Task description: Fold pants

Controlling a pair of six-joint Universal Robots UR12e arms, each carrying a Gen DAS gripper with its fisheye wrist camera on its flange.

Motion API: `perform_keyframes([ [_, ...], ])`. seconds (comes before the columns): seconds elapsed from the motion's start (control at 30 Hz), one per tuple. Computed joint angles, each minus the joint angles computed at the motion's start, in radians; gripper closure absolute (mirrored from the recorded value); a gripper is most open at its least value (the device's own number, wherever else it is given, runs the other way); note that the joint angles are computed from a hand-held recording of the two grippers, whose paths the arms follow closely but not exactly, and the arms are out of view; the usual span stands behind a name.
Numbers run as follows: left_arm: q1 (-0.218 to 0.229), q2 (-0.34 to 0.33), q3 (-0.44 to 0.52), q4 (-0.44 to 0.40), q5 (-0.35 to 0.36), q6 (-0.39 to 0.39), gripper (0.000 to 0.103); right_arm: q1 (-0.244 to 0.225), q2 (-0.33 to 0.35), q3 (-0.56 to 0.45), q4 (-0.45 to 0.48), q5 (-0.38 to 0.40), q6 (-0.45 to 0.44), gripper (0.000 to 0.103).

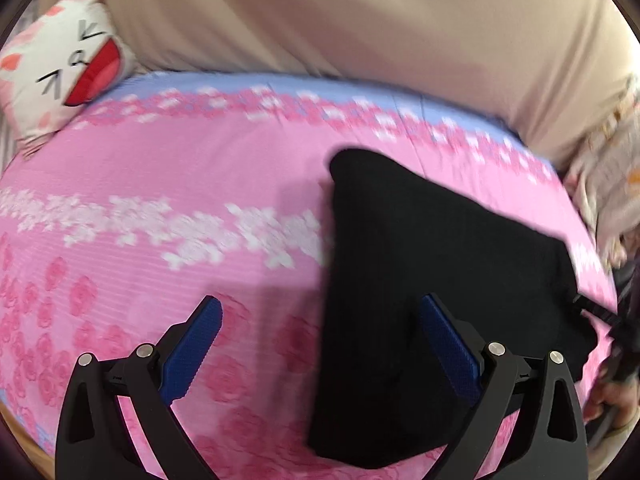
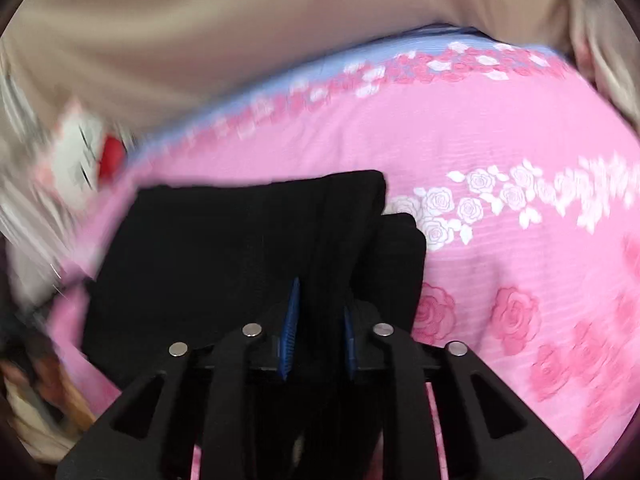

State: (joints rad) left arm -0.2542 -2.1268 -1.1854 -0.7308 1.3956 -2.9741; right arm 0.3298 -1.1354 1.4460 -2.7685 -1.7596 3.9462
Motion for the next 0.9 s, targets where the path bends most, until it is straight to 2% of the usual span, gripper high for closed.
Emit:
perform_keyframes([
  [0.03,-0.004,0.001,-0.002,0.001,0.013,0.008,0.006,0.011,-0.010,0.004,-0.009,-0.048,-0.004,0.079],
  [0.07,-0.006,0.005,-0.009,0.014,0.016,0.009,0.006,0.022,-0.021,0.011,-0.014,-0.092,-0.014,0.072],
  [0.1,-0.005,0.007,-0.012,0.024,0.010,0.008,0.006,0.029,-0.038,0.021,-0.005,-0.122,-0.014,0.054],
  [0.13,-0.003,0.007,-0.012,0.027,0.002,0.004,0.006,0.034,-0.048,0.029,0.005,-0.138,-0.007,0.043],
  [0.17,-0.003,0.005,-0.007,0.020,0.001,0.002,0.006,0.041,-0.058,0.037,0.023,-0.154,0.010,0.039],
  [0.23,-0.005,0.001,0.000,0.007,0.009,-0.004,0.006,0.058,-0.055,0.035,0.023,-0.187,0.024,0.040],
  [0.27,-0.006,0.000,0.000,0.003,0.011,-0.006,0.006,0.075,-0.046,0.032,-0.023,-0.201,0.003,0.046],
  [0.3,-0.009,0.000,0.000,0.000,0.010,-0.006,0.006,0.076,-0.039,0.034,-0.063,-0.174,-0.024,0.056],
  [0.33,-0.012,0.001,-0.003,0.001,0.014,0.001,0.006,0.083,-0.027,0.025,-0.080,-0.152,-0.041,0.059],
  [0.37,-0.016,0.002,-0.005,0.002,0.025,0.009,0.006,0.087,-0.012,0.011,-0.079,-0.109,-0.068,0.059],
  [0.4,-0.022,0.002,-0.007,0.004,0.041,0.018,0.006,0.088,-0.003,0.003,-0.054,-0.089,-0.090,0.065],
  [0.43,-0.028,0.001,-0.008,0.009,0.066,0.034,0.006,0.090,0.008,-0.013,0.008,-0.100,-0.105,0.066],
  [0.47,-0.034,0.000,-0.012,0.017,0.085,0.048,0.006,0.093,0.021,-0.008,0.028,-0.140,-0.116,0.076],
  [0.5,-0.038,-0.001,-0.015,0.024,0.100,0.059,0.006,0.091,0.016,0.007,0.006,-0.145,-0.096,0.084],
  [0.57,-0.043,-0.004,-0.016,0.023,0.129,0.072,0.006,0.078,-0.007,0.027,-0.023,-0.083,-0.016,0.084],
  [0.6,-0.043,-0.004,-0.016,0.019,0.134,0.072,0.006,0.081,-0.011,0.023,-0.025,-0.089,-0.011,0.081],
  [0.7,-0.042,-0.001,-0.021,0.021,0.132,0.062,0.006,0.102,-0.004,-0.005,-0.016,-0.131,-0.078,0.080],
  [0.77,-0.043,0.000,-0.024,0.022,0.137,0.059,0.006,0.099,0.013,-0.024,0.047,-0.117,-0.101,0.080],
  [0.8,-0.044,0.001,-0.026,0.024,0.140,0.059,0.006,0.093,0.024,-0.014,0.046,-0.106,-0.104,0.082],
  [0.83,-0.044,0.002,-0.028,0.025,0.141,0.062,0.006,0.093,0.020,0.004,0.004,-0.110,-0.090,0.082],
  [0.9,-0.046,0.004,-0.033,0.032,0.150,0.069,0.006,0.093,0.001,0.012,0.009,-0.098,-0.035,0.081],
])
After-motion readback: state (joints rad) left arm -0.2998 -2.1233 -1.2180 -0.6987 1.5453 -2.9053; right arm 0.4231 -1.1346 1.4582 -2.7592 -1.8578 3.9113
